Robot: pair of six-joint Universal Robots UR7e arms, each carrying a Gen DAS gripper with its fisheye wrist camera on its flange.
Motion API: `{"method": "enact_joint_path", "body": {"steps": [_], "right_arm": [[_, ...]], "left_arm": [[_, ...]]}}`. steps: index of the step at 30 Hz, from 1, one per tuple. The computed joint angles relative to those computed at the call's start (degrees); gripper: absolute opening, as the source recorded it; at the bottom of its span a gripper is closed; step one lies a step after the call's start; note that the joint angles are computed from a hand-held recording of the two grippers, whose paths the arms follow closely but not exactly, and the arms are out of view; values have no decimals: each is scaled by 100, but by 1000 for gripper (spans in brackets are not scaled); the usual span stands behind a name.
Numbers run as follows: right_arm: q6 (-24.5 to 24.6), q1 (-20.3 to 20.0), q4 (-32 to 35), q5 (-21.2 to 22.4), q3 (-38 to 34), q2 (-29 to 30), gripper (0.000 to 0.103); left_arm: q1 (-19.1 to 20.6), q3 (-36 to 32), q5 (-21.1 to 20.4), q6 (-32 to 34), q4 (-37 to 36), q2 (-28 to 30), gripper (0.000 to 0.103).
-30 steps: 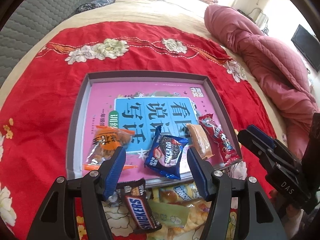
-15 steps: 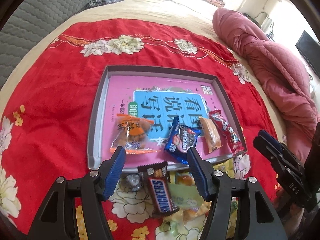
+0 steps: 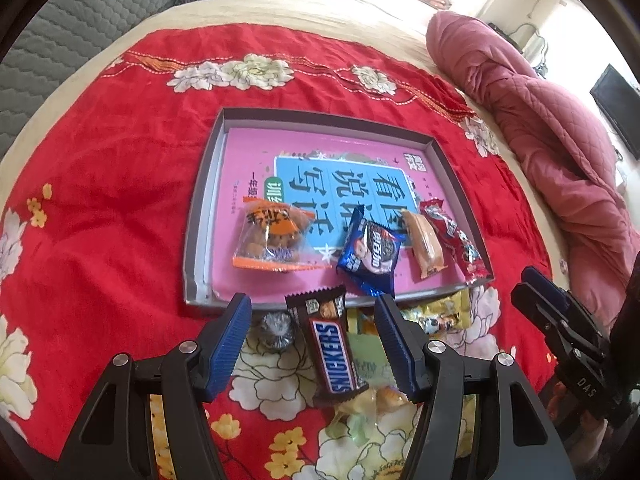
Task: Organize snacks
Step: 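Move both grippers back out of the tray toward the snack pile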
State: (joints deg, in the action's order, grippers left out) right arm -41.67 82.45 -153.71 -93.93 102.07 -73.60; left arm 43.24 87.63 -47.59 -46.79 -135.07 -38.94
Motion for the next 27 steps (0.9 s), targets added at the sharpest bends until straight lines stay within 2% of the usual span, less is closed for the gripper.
{"method": "enact_joint_path", "body": {"steps": [5,8,13,27], "right_arm": [[110,-33,259,-144,133,-183,52],[118,-33,469,-287,186,-256,58],[87,14,527,-670,378,-344,59],[19,106,569,-1383,647,-391,60]], "left_arm": [[-10,75,-86,-2,-25,-8,66],[-6,105,-137,-25,-35,-20,66],[-7,188,-221,-54,-60,-48,66],[50,288,-514,-104,-182,14,66]]}}
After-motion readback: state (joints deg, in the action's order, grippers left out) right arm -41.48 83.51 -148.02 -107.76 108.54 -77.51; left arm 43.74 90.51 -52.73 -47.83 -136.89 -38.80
